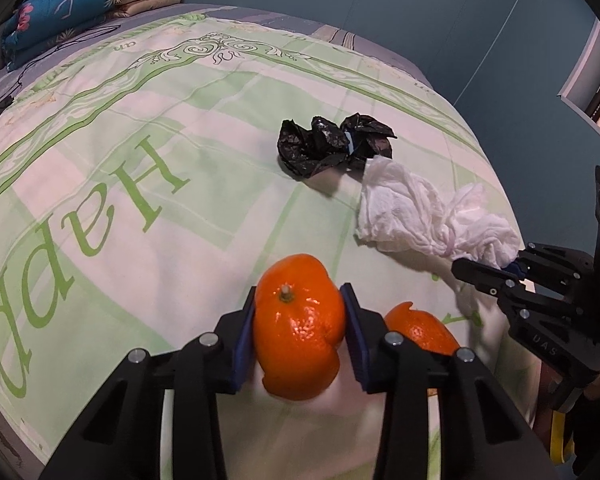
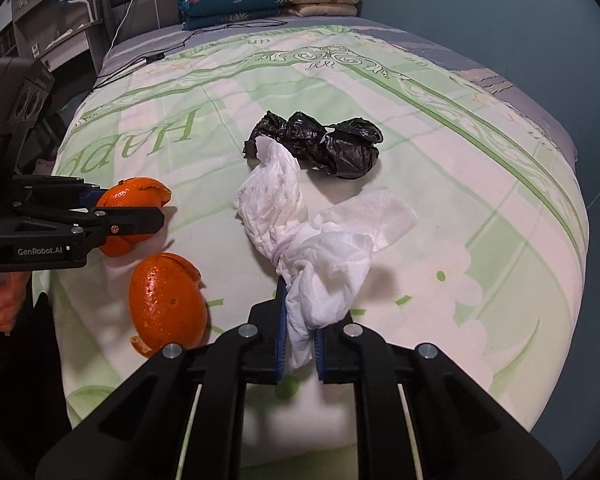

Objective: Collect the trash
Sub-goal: 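Grasp an orange with left tool while right tool grasps the white tissue, then carry the orange with left tool while right tool carries tissue over the yellow bin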

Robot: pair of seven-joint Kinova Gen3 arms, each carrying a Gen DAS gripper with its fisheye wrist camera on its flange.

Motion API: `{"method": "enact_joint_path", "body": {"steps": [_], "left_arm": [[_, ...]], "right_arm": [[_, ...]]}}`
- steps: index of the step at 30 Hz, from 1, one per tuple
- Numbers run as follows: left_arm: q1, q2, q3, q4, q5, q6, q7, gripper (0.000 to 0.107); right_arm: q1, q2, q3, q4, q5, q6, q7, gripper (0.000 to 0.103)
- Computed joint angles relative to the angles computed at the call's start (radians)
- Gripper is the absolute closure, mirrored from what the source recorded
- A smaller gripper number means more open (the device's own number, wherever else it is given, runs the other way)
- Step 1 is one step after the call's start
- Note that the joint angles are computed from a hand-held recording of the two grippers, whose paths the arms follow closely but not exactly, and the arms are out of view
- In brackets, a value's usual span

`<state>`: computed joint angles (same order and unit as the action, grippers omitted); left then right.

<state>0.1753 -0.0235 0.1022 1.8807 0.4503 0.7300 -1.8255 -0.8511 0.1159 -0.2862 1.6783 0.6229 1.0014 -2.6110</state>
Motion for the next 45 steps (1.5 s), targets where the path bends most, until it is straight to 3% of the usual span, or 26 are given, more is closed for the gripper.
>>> {"method": "enact_joint_path", "body": {"steps": [9,19,31,39,45], "left_arm": [[-0.018,-0.102,-0.055,0.036,0.121,0.031,-0.106,0.072],[0.037,-0.275,-0.091,0.057,0.141,0.042,-0.085,0.072],[0.146,-0.438,0.073,-0.043,-0.037,0.061,0.123,0.072],[0.223,-0.473,0.183,-0.106,-0.113,0.051,0.206,0.072],[0.263,-0.44,0.273,-0.151,-0.161,0.032,0.246,0.072]], "right_arm": [[0.014,-0.128,-0.063,0.046,0.018,0.029,-0.14,0.093],[0.057,-0.293,-0.266,0.07,0.087,0.197,-0.363,0.093],[0.214,-0.462,-0.569,0.048,0.081,0.461,-0.512,0.093],[0.348,-0.606,-0.671,0.027,0.013,0.553,-0.503,0.093],[0.464,-0.712,-0.716,0.0,-0.061,0.632,-0.437,0.093]]}}
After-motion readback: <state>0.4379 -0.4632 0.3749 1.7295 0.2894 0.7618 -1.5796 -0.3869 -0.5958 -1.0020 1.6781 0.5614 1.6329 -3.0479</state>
